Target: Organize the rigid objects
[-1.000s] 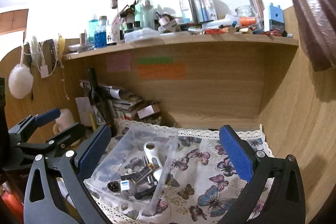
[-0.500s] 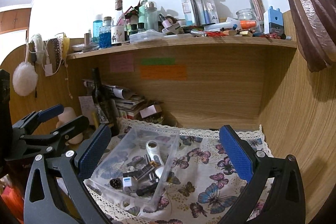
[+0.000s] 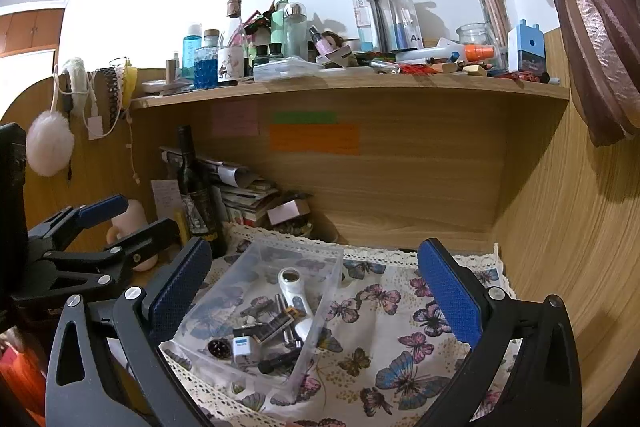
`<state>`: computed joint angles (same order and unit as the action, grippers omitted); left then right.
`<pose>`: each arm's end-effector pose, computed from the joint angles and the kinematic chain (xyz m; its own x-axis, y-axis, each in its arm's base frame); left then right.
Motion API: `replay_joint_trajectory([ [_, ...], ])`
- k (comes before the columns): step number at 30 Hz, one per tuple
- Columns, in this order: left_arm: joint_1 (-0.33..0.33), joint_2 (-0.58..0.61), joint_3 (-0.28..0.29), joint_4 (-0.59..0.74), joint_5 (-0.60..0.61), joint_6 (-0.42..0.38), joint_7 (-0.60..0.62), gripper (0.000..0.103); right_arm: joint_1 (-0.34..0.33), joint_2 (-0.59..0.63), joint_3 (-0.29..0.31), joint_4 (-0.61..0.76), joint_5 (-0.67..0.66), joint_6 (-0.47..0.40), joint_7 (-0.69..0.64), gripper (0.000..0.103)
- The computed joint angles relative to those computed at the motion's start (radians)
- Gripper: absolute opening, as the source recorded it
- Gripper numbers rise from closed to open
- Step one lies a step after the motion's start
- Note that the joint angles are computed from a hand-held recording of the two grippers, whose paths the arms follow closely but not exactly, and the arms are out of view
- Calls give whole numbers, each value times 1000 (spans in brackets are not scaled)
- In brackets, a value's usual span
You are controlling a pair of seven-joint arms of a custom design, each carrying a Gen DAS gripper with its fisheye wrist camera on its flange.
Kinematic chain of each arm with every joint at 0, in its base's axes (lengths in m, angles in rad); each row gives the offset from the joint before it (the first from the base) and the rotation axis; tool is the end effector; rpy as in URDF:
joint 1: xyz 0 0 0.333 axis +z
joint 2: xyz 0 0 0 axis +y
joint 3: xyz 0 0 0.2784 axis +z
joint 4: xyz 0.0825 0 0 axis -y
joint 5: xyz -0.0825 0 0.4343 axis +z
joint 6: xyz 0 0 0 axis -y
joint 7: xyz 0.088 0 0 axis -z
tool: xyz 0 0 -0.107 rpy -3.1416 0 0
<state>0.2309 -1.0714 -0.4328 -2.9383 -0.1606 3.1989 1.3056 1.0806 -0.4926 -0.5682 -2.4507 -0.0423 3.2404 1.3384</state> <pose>0.3685 -0.0555 0.5262 0.1356 -0.9903 0.0312 -0.2483 -0.0645 -0.9665 0.4638 0.2356 0.5429 0.6184 -0.7859 -0.0006 -0.2647 -0.2075 -0.9418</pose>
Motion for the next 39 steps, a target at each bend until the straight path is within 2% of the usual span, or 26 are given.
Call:
replay_joint_trajectory([
  [11,3,15,-2,4,0,4,-4,101,-3,-3,3,-3,-7,3,4,103],
  [29,1,20,-1,5,1,3,-5,101,32,-16,-33,0,8,-6,-27,103],
  [37,-1,26,5,6,3,-3,-3,101,15,-9,-14,2,23,-8,-27,103],
  [39,-1,30,9,9,4,-5,0,101,32,-16,-31,2,25,-10,-37,103],
])
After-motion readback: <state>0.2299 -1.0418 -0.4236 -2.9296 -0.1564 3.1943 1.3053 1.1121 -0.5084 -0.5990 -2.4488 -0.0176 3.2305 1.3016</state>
